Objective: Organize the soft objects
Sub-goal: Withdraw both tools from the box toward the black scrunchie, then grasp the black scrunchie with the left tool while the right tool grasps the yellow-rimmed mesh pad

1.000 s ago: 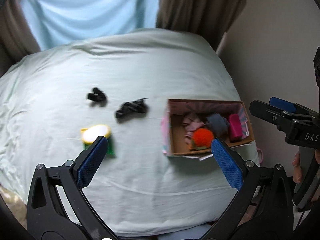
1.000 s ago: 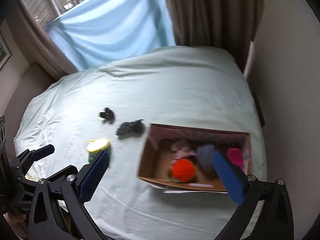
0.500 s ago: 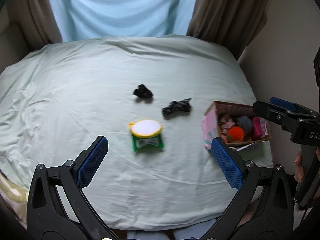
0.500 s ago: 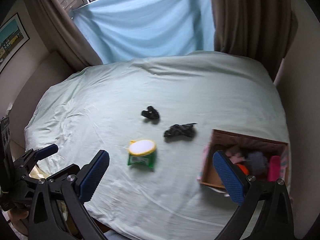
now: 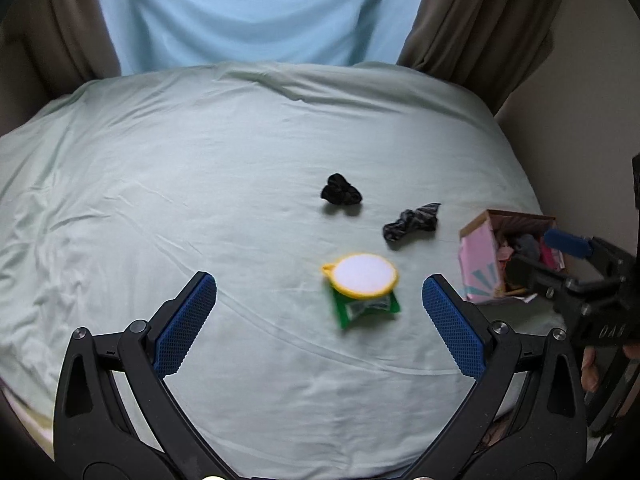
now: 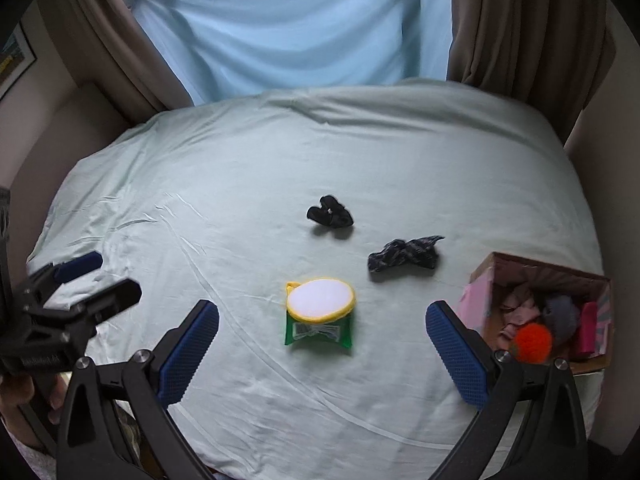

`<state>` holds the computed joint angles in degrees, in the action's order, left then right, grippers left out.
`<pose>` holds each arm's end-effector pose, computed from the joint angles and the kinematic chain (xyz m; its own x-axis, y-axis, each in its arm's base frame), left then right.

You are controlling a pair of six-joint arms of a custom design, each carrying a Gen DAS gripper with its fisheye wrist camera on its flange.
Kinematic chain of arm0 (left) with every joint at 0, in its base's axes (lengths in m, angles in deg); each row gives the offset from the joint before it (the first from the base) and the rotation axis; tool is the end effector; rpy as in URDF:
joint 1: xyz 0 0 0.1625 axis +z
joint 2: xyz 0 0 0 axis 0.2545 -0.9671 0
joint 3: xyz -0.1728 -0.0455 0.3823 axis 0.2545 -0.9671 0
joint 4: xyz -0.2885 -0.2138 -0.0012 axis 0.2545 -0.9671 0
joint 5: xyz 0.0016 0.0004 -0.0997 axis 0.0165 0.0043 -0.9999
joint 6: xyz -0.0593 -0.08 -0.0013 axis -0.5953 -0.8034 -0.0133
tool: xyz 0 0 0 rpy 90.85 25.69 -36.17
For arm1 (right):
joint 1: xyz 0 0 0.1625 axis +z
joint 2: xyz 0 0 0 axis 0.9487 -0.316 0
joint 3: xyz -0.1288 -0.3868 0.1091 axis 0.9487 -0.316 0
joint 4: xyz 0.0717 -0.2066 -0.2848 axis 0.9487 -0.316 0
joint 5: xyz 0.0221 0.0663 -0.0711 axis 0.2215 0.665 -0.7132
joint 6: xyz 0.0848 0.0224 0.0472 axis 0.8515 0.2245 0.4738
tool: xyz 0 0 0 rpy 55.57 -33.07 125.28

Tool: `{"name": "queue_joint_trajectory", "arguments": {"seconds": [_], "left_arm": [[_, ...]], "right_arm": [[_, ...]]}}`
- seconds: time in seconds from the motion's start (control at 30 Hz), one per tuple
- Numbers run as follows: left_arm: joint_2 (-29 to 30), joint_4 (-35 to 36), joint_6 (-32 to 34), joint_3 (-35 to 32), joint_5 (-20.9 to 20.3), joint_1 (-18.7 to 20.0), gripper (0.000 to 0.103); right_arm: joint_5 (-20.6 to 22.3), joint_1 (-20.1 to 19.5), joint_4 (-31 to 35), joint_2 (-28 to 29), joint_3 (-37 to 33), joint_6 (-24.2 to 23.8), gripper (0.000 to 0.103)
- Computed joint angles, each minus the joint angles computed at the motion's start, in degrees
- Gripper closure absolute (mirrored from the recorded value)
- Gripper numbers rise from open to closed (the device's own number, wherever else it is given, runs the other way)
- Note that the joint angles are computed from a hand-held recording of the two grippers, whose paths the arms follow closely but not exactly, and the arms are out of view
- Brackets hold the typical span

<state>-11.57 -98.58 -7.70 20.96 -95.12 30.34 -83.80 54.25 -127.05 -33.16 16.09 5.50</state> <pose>-0.2251 -0.5164 0.4453 -0.7881 0.0227 -0.6151 0.3196 0.8691 -0.3774 0.4364 -0.4775 0.1930 -0.7835 -0.2781 0.5557 -0.4742 0.8455 -0.2455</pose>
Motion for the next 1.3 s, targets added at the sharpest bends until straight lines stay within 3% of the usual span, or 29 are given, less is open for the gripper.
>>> {"name": "queue_joint_trajectory", "arguments": {"seconds": [0.17,0.43,0.77,0.93,1.0,1.07,1.3], "left_arm": [[3.66,-4.62,8.82,-3.42,-1.68,5.75,0.0],[14.5,-9.89,20.28,-12.66,-4.4,13.1,0.001],[30.71,-7.81,31.46,-30.03,-7.62,19.43,0.001],[37.87,-5.76,36.66,-38.22,-9.05,21.48,0.005],[40.64,-4.7,38.21,-41.45,-10.09,22.28,0.007],[42.63,-3.97,39.48,-43.56,-10.7,22.78,0.01],[48.17,-1.77,43.02,-47.45,-11.29,24.15,0.027]], "right_arm": [[0.91,-1.73,-0.6,4.63,-2.01,2.17,0.0],[0.88,-5.21,-0.32,11.99,-6.61,0.96,0.0],[0.69,-10.46,5.73,20.01,-14.27,0.53,0.0],[0.27,-11.66,6.51,23.01,-16.36,-2.69,0.0],[-0.36,-11.99,3.88,24.23,-16.07,-4.75,0.008],[-0.13,-12.67,6.15,25.19,-16.87,-4.57,0.024],[-0.48,-14.25,1.52,26.02,-13.63,-5.21,0.024]]}}
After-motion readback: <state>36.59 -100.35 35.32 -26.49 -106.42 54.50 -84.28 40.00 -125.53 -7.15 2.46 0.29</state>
